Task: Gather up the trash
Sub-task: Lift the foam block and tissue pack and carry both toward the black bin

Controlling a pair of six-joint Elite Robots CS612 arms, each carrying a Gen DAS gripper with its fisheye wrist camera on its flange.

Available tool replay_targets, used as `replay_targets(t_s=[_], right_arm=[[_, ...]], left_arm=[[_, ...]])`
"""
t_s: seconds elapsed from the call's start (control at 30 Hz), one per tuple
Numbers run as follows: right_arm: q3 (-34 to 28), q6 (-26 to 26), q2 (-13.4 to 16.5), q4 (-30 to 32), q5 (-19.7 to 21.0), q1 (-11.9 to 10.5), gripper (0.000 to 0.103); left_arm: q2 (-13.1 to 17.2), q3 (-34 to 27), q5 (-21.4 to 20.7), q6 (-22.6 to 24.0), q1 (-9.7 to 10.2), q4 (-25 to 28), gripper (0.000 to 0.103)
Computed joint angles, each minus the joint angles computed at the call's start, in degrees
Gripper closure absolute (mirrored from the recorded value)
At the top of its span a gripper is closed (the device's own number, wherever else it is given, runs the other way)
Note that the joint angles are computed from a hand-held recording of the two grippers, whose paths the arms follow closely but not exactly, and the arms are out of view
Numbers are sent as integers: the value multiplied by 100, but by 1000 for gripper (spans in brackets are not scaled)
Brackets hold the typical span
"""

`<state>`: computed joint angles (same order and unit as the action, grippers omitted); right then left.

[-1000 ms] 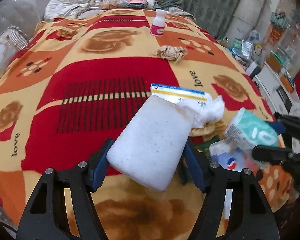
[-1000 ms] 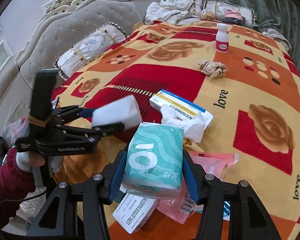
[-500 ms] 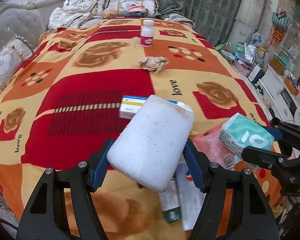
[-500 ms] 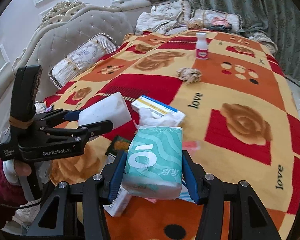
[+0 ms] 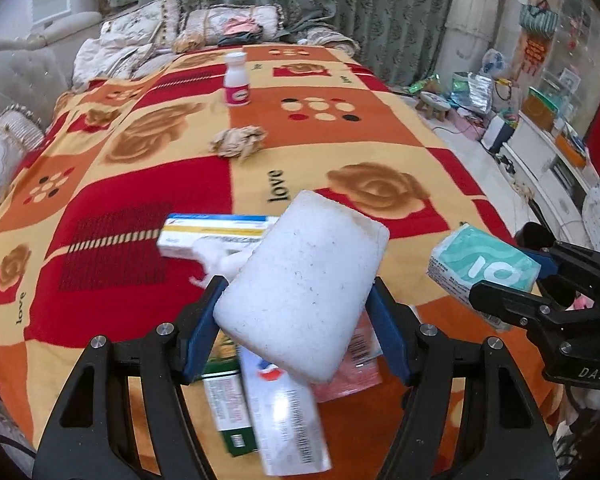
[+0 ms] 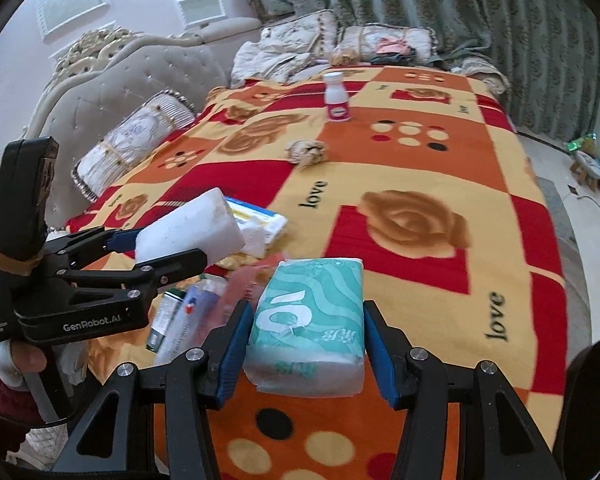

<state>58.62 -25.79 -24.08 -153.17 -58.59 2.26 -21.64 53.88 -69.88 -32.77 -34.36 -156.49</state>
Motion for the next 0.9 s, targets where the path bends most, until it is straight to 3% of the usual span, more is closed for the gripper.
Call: replay_targets(t_s=[0.5, 0.7, 0.83, 0.9], right_arm=[[198, 363, -52, -184, -107, -299, 51], [228, 261, -69, 307, 142, -403, 45], [277, -137, -128, 1099, 508, -419, 38], [338, -321, -160, 1316, 486, -374, 32]], left_arm=[[340, -773, -89, 290, -161, 435, 34], [286, -672, 4, 242, -179, 464, 34], [156, -399, 184, 118, -159, 344, 34], [99, -277, 228, 2, -137, 297, 34]])
